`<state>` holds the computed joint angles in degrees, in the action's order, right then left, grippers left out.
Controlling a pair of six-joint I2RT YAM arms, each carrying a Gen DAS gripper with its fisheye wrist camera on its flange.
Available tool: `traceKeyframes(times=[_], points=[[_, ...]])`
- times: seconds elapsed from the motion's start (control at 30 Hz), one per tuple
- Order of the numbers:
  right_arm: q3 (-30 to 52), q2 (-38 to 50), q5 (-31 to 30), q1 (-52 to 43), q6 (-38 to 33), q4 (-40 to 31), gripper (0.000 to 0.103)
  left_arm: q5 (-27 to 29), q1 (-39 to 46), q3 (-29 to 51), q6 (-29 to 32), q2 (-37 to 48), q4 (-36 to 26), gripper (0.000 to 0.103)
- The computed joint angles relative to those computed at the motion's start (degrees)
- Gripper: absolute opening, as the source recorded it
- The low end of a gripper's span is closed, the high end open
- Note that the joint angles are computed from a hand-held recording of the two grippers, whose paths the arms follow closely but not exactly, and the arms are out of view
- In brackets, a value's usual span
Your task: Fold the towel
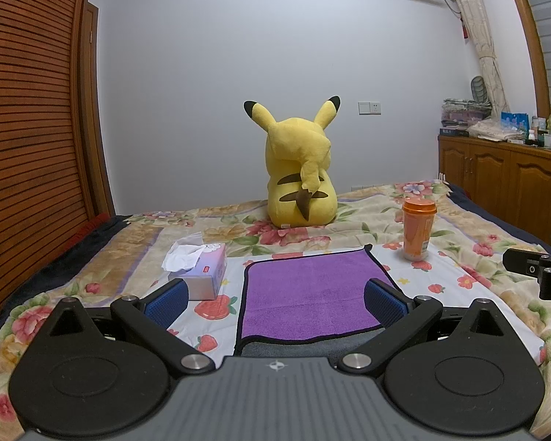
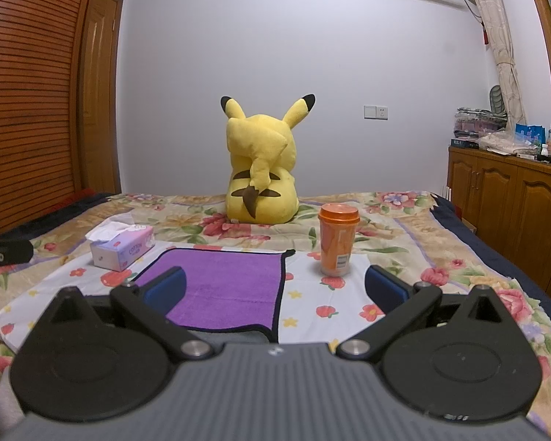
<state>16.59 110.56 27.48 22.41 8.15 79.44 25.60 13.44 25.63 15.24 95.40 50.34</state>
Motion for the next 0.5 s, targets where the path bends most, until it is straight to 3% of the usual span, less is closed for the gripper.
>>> traceKeyframes(times=[0.5], points=[[0.0,-0.2,0.0,0.0,0.0,-0.2,0.103,0.0,0.0,0.0,0.0,0.1,0.1,0.103]])
